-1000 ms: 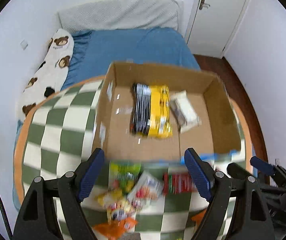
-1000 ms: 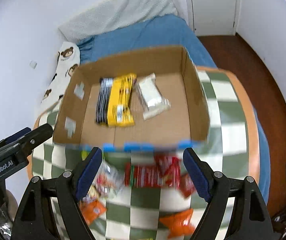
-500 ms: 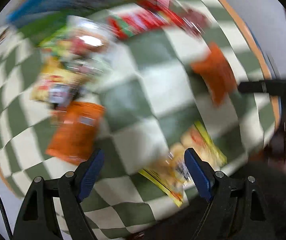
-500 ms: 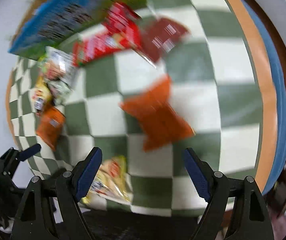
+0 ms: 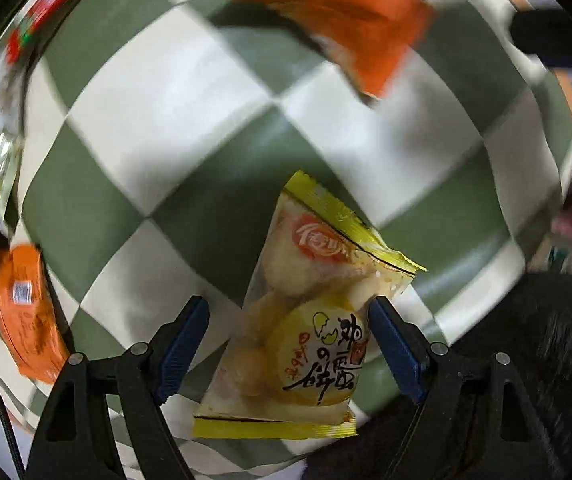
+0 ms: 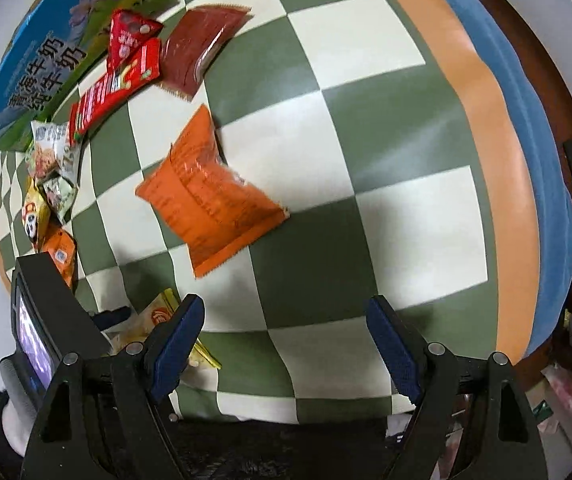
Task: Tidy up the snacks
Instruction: 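Grasp the yellow cracker bag with left tool while right tool grasps orange packet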
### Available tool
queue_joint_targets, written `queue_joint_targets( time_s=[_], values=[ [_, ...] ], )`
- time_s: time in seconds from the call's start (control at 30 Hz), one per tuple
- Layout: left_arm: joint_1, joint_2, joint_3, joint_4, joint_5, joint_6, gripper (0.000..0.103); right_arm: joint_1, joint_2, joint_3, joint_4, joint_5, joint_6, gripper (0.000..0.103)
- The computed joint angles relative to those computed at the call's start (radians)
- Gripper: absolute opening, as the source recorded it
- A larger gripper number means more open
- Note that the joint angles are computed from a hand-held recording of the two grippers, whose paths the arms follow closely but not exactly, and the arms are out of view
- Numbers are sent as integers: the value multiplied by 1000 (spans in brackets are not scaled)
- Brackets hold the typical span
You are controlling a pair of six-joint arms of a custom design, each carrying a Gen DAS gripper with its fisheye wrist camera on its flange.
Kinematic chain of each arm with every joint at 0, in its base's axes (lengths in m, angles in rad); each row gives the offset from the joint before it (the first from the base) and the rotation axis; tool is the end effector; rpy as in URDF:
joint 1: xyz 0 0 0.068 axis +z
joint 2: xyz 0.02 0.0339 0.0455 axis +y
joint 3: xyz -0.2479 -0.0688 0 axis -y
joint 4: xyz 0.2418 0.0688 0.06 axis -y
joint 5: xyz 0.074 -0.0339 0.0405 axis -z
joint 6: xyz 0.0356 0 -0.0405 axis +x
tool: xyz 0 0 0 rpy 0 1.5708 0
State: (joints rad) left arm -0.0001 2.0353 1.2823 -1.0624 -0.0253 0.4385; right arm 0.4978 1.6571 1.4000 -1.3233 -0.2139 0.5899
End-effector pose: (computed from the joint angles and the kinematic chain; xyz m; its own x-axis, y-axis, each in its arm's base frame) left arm 0.3220 0.0009 0.1072 -0.8758 0.4245 0.2297 0.4176 0.9051 -0.0806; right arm 0.2507 0.1448 0.2482 -0.9887 0.0814 0.1261 0.1025 0.9799 0.1710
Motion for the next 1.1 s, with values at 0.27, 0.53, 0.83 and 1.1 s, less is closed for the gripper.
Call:
queue_joint_targets(
  time_s=[0.27, 0.53, 0.83, 1.1],
  values=[
    [150, 83, 186, 10, -32, -245, 82, 36, 128, 104, 84, 5, -12, 86],
    [279, 124, 353, -147, 120, -289, 82, 112, 339, 266, 90, 40, -80, 67],
    [325, 94, 196, -143, 112, -234, 82, 119, 343, 301, -48, -119, -100, 54],
    [353, 169, 284, -140, 89, -259, 66, 97, 332, 231, 5, -123, -49, 66]
  ],
)
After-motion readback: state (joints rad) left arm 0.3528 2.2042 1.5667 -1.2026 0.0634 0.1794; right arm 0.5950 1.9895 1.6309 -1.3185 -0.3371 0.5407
